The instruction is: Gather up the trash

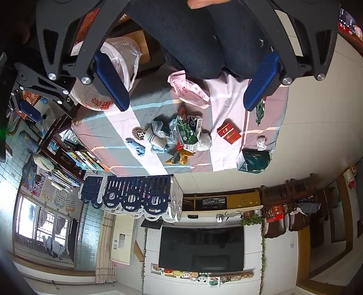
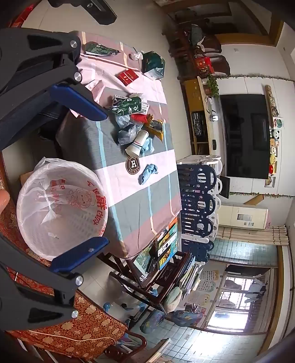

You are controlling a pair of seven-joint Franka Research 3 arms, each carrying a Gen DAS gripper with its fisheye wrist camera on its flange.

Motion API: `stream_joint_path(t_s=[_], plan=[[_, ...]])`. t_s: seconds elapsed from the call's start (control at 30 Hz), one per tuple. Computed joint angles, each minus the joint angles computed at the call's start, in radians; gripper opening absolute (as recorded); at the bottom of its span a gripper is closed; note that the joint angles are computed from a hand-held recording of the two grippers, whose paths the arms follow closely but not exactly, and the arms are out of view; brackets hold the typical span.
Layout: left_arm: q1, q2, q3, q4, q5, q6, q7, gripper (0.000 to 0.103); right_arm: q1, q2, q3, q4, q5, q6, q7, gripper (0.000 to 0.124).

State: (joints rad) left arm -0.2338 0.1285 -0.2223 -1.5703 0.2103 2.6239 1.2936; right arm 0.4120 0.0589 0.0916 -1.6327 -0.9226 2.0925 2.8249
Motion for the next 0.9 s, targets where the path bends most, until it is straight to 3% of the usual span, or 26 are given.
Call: stream_joint_path(t_s=[0.9], plan=[[0.000, -0.002, 0.000, 0.000, 0.000, -0.007, 0.002, 0.100, -0.001, 0.005, -0.003, -0.004, 0.009, 0.002, 0.006, 0.100]])
